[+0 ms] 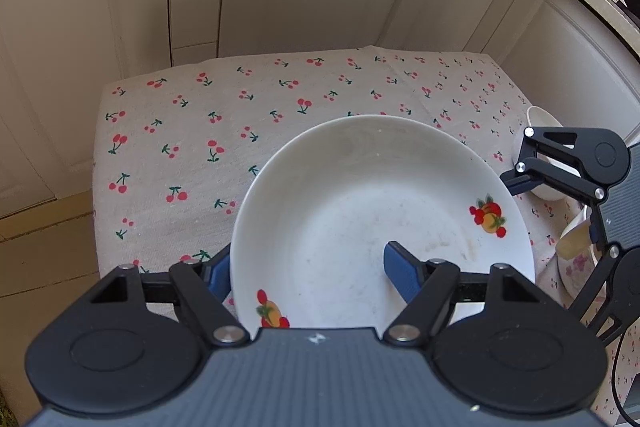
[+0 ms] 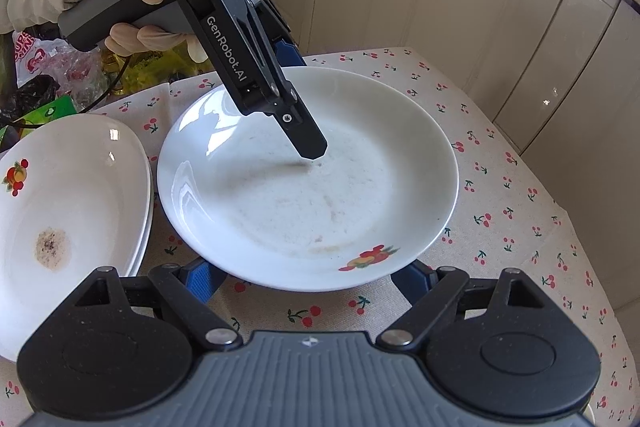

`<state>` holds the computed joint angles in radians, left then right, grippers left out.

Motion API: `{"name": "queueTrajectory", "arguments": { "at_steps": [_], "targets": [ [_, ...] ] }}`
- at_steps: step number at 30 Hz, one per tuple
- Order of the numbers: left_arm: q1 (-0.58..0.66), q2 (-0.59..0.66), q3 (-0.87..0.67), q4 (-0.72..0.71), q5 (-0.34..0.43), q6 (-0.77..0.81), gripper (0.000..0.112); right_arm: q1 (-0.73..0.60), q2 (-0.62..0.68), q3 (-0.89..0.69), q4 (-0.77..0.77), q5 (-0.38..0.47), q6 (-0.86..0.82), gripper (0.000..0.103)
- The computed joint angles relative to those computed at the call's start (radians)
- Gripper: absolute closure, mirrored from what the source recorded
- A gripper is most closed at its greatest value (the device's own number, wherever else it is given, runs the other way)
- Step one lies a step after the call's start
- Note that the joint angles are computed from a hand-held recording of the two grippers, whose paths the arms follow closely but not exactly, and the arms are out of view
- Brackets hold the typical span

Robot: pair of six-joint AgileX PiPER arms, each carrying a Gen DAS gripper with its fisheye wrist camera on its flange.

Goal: Organize plates and bowls
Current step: 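Lift the fruit-decal plate with the left gripper toward the stained plate stack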

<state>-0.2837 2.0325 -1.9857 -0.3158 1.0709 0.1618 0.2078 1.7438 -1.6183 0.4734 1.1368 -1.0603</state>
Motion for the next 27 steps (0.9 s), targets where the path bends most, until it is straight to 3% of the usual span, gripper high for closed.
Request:
{"name": "queueTrajectory", "arguments": {
  "at_steps": [12,27],
  "targets": [
    [-0.011,-0.087,0.043,0.016,-0.003,-0.012,0.038,0.001,-0.055,-0.006,0.008,0.029,0.017,0.012],
    [-0.074,-0.326,0.254,0.084,-0.027,-0.087,0.038,0.035,-0.276,0.147,0.011,0.047,0.077,0.012]
  ]
}}
